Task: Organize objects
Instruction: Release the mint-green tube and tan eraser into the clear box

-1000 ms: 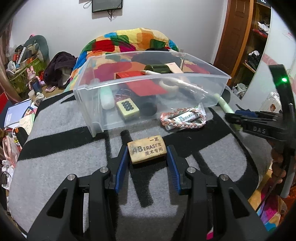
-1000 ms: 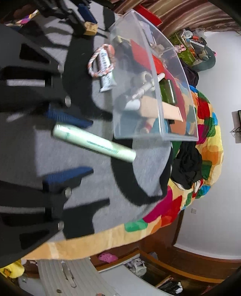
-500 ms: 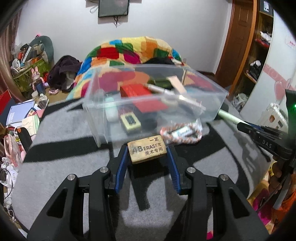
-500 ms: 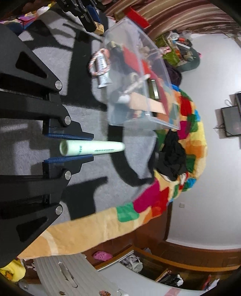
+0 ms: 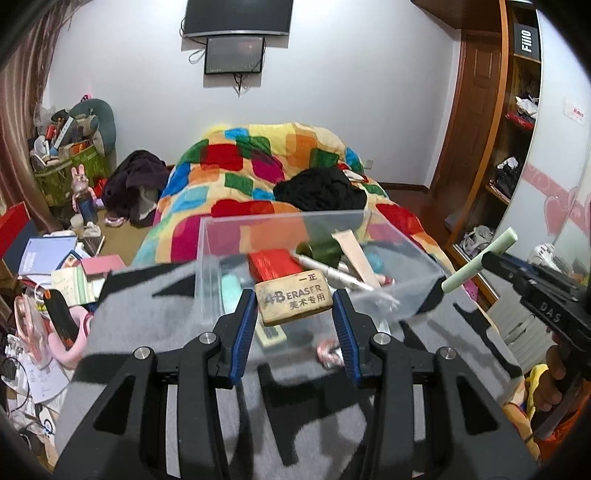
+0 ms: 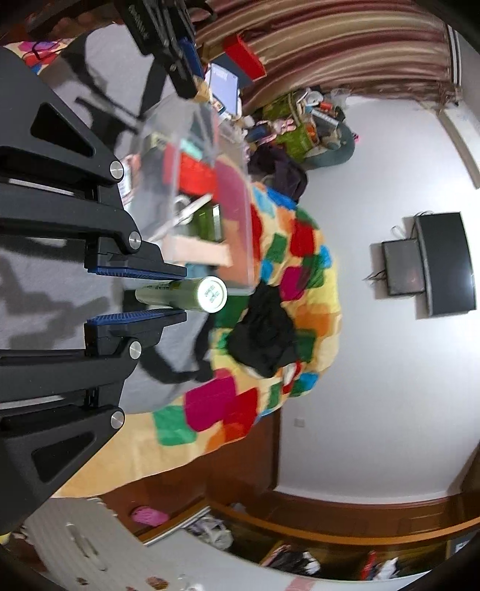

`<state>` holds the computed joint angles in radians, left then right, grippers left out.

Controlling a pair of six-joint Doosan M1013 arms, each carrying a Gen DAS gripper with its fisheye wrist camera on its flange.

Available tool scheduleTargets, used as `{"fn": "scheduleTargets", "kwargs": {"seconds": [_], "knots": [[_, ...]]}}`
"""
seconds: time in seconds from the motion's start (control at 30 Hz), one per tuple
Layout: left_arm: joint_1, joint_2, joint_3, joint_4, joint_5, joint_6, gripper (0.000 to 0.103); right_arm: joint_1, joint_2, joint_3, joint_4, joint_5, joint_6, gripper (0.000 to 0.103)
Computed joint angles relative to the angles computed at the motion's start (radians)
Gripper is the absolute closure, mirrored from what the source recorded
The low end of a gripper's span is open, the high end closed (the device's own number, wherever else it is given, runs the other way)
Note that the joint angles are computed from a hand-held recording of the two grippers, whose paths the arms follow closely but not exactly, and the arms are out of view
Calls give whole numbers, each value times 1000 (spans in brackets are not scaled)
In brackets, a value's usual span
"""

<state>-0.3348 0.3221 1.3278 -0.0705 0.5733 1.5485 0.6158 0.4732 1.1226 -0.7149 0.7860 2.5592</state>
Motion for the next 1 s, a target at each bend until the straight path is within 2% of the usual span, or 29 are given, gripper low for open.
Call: {"fn": "scheduleTargets", "kwargs": {"seconds": [0.17,0.27,0.37,0.67,0.87,1.0], "knots": [[6,29,-48,21,16,-28,61,10,39,-74,-52,-6,-33,89],[11,53,-78,45,37,-59,61,10,76,-132,-34,8,-91,89],[22,84,-117,21,80,-50,61,9,118,-193,-10,40,-163,89],[35,138,-167,-43,190,-4,61,-14,226,-354,247,126,-435,89],[38,122,-151,-90,179,38,57,-20,234,-363,392,120,-544,85],[30,97,-123,-71,141,40,52,-22,218,-342,420,99,-550,75]]}}
